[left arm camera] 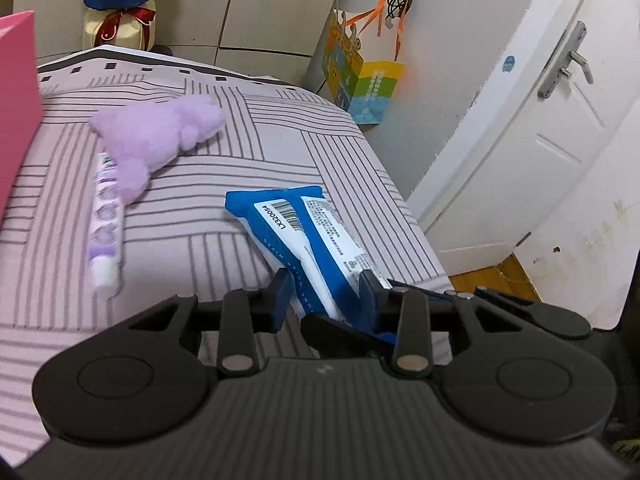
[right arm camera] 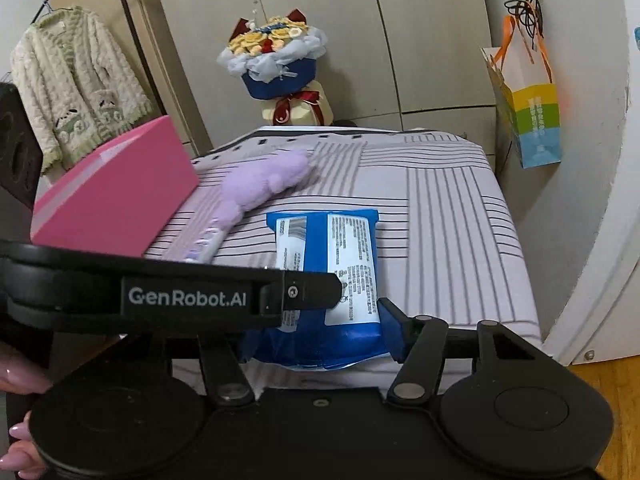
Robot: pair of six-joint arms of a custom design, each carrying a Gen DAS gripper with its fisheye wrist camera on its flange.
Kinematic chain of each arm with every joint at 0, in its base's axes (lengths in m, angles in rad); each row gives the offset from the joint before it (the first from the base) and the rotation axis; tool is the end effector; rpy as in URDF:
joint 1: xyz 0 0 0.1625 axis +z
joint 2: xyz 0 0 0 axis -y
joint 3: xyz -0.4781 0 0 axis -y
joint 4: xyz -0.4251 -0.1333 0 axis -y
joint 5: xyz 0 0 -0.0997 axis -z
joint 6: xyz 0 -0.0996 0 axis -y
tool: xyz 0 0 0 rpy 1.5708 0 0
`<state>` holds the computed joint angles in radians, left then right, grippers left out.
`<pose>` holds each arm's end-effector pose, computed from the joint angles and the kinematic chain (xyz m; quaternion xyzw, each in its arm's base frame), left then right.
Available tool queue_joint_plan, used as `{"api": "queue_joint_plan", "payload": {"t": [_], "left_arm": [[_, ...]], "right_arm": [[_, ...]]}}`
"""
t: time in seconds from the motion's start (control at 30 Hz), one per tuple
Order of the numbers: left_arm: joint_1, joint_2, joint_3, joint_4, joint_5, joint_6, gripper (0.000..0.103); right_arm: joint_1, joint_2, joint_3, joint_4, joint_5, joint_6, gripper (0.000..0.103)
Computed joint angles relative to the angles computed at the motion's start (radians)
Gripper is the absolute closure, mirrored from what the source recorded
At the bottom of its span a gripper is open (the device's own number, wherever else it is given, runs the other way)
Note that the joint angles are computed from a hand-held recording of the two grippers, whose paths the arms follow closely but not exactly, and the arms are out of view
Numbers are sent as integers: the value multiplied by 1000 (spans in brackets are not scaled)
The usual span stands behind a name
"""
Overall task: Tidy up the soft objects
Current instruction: 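Carry the blue wipes pack and toothpaste box toward the pink box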
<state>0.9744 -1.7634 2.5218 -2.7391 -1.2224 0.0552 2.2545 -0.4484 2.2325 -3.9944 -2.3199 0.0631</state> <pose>-0.0558 -0.3801 0.2933 0.2752 0.9248 -0.2385 0.1099 0.3441 -0.3186 -0.0447 0.1603 -0.8764 0.3991 0.2167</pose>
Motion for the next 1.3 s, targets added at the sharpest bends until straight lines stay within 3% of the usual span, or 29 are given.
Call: {"api": "queue_joint_plan", "payload": {"t": [0.43, 0.67, 0.77, 1.0, 1.13, 1.3], "left_arm": [[-38, -336, 30, 293, 12, 27, 68], [-97, -541, 15, 463, 43, -11, 68], [-133, -629, -3, 527, 58, -31, 68], [-196, -753, -40, 556, 121, -30, 67], [-140, -740, -69, 485, 109, 38, 67], [-5, -653, -116, 357, 71, 152, 68]], "right_arm": [[194, 15, -39, 210, -104, 196, 39], [289, -3, -89, 380, -135, 233, 39], [333, -1, -124, 421, -160, 191, 39], [397, 36, -222, 389, -188, 46, 38], [393, 55, -285, 361, -143, -23, 38], [364, 92, -371, 354, -56, -70, 38]]}}
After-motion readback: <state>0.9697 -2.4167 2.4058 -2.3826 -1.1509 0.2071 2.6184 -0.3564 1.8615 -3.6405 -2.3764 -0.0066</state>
